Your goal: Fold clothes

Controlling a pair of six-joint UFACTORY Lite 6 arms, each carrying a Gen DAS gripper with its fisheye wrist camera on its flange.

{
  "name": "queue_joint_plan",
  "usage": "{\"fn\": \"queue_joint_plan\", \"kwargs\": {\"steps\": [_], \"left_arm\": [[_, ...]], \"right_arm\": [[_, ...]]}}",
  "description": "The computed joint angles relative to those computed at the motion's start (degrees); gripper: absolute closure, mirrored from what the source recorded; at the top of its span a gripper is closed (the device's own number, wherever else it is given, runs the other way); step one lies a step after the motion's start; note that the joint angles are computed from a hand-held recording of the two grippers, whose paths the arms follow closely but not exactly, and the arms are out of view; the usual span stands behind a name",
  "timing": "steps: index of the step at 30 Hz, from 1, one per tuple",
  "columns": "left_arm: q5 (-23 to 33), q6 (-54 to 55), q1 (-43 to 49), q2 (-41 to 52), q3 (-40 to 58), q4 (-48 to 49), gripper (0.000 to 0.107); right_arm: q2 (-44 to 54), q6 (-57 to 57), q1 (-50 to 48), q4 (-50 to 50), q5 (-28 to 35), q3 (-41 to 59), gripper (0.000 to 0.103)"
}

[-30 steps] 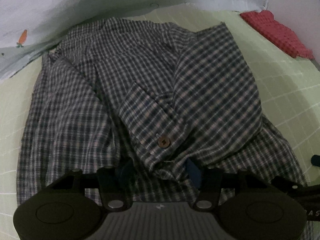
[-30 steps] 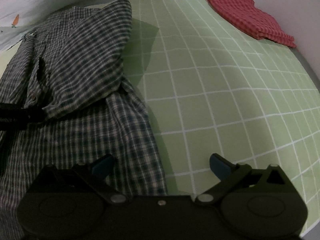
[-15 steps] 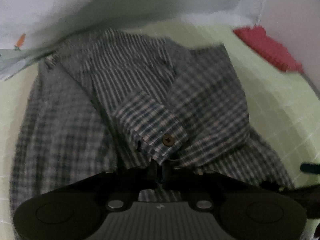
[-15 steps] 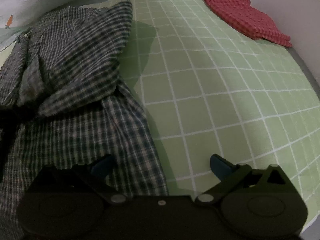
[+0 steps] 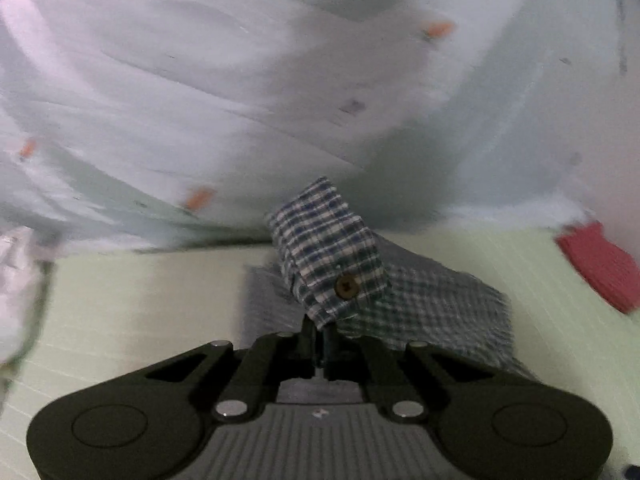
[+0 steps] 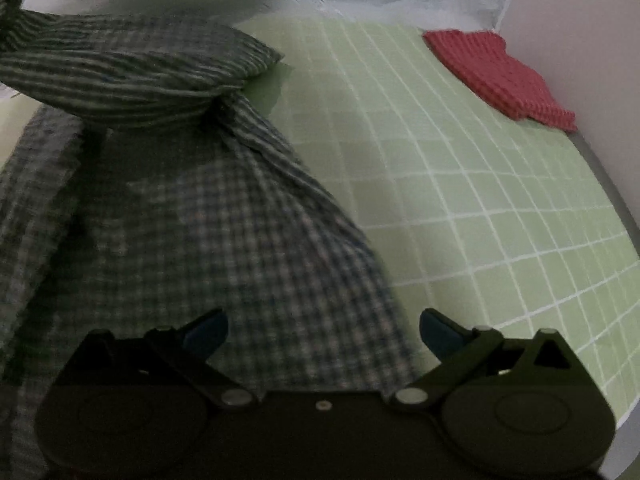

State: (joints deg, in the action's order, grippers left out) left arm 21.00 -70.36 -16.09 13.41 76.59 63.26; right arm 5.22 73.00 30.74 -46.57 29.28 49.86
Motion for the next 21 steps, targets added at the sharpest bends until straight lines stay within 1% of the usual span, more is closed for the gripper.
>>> {"fn": "queue_joint_plan", "kwargs": {"steps": [1,4,5,7,8,9,10,11,12,13,14,15,18,19,21], "left_arm": [[0.0,-0.5,2.0,-0.7,-0.5,1.3,0.104],[-0.3,-0.3,8.6,-1.5,-1.6,1.3,0.104],[0.0,0.7,10.8,-1.2,-1.6,-0.1,0.103],[0.9,7.6,14.8,0.1,-1.2,-8.8,0.101],[1.7,11.4,16.8,1.1,-0.6,-13.3,0.097],[2.8,12.9,17.7,0.9,-1.6,-15.7,0.093],[3.9,14.4,18.5,0.8,-2.6,-18.0,0.085],[4.3,15.8,18.8,-0.4,-4.6,-19.7,0.080],[3.7,17.8,19.1,-2.3,-7.6,-21.8,0.067],[2.6,20.0,19.0,-4.9,-11.1,-24.2,0.055],[1.2,22.7,18.5,-8.1,-15.5,-27.1,0.050],[1.2,25.5,17.0,-10.4,-18.8,-29.9,0.044],[2.0,33.4,11.8,-16.8,-27.8,-37.9,0.043],[2.5,34.3,10.0,-17.7,-29.7,-39.0,0.043],[4.3,31.4,4.5,-20.1,-34.6,-37.9,0.043]], "right_arm": [[0.1,0.9,1.4,-0.2,0.9,0.5,0.000],[0.3,3.2,5.5,-0.4,3.7,1.6,0.000],[0.2,3.9,6.9,-0.2,4.5,1.7,0.000],[-0.1,5.5,9.4,-0.3,5.9,1.5,0.000],[-0.1,5.9,10.5,-0.2,6.7,1.4,0.000],[-0.1,6.4,11.6,-0.1,7.6,1.4,0.000],[-0.3,6.9,12.8,-0.1,8.6,1.2,0.000],[-0.4,7.3,13.9,-0.2,9.7,1.1,0.000],[-0.6,7.8,14.7,-0.5,10.6,0.7,0.000],[-0.8,7.8,15.2,-0.6,11.2,0.2,0.000],[-1.0,7.8,15.6,-0.6,11.8,-0.3,0.000],[-1.5,7.7,15.8,-0.9,11.9,-1.2,0.000],[-3.3,7.4,16.4,-1.6,12.3,-3.9,0.002],[-3.9,7.3,16.7,-1.8,12.4,-4.8,0.006],[-5.5,6.4,16.7,-2.5,12.7,-6.7,0.010]]}}
